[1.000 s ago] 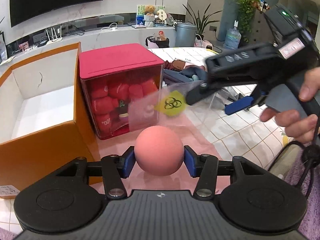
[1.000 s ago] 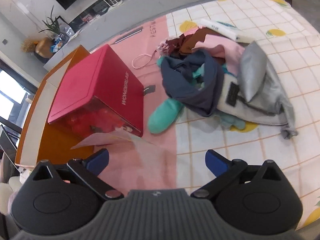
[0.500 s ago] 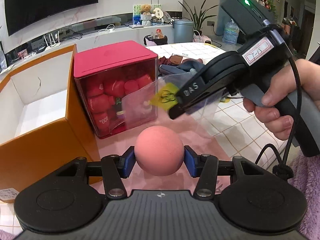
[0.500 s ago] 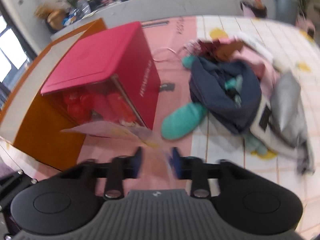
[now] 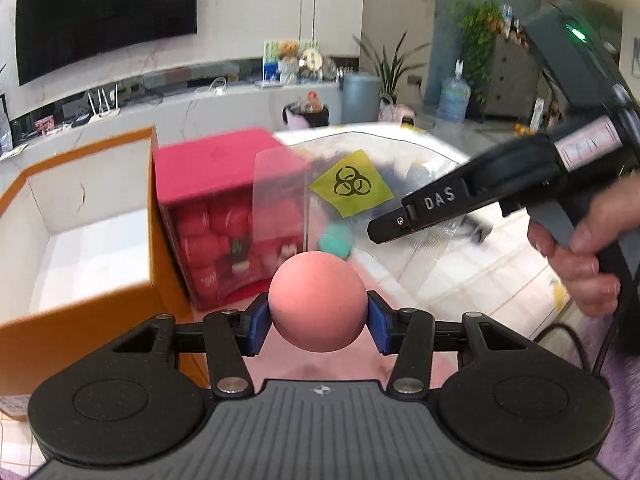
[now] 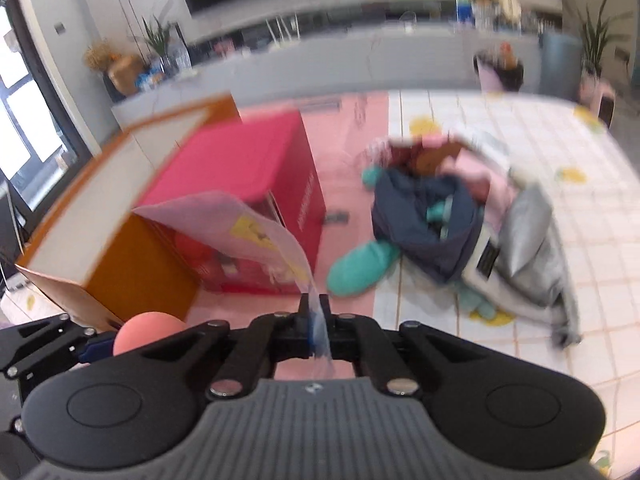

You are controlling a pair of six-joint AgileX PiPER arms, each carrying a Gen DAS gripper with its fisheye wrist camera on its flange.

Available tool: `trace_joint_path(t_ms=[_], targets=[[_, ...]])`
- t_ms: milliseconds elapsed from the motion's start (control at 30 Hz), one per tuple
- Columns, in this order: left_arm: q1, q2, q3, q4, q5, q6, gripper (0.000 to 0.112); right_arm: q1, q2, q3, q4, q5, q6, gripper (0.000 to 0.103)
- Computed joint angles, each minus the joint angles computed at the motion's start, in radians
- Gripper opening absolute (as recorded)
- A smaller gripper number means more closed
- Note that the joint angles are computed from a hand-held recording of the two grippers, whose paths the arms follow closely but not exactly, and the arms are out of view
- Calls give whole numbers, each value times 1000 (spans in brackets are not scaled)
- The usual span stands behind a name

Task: Organize soft objects
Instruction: 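Carry the pink ball with the left gripper while the right gripper carries the bag toward the orange box, then open the left gripper to drop the pink ball into the box while the right gripper releases the bag there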

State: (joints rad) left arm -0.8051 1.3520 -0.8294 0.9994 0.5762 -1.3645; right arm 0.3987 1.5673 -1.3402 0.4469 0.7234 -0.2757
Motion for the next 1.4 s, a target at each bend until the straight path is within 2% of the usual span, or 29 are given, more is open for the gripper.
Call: trace_joint_path(t_ms=[133,267,400,600,733,800,900,1000,1067,1167,1233,1333,1400], targets=[[9,-50,-1,29,2,-35,57,48,-78,25,-85,-68,39,0],[25,-117,-4,49,25,-42,57,93,-90,-58,-112,-30,88,0],[47,-185,2,100,84,-85,57,171,-81,-166,-147,4,87,0],[155,-247,-1,144,131,-109,58,283,47,-404,-190,87,139,0],[176,-272,35,246,210,-192,58,352,167,-581,-212,162,159,0],[231,-273,42,245,194,-192,58,381,233,-666,-221,201,165,0],[348,-264,38,168,104,-139,58,417,351,-810,-231,282,161,0],[454,-245,36,29,15,-1,57,432,478,-955,-225,371,155,0],[498,-230,32,-67,18,69,57,432,559,-1038,-216,422,171,0],[573,-193,16,-226,-16,208,57,416,647,-1126,-176,477,187,0],[620,-203,24,-343,-40,330,57,413,654,-1105,-160,471,165,0],[655,-179,7,-454,-28,451,57,441,559,-902,-222,344,104,0],[669,-159,-3,-511,-22,512,57,448,537,-845,-232,326,73,0]])
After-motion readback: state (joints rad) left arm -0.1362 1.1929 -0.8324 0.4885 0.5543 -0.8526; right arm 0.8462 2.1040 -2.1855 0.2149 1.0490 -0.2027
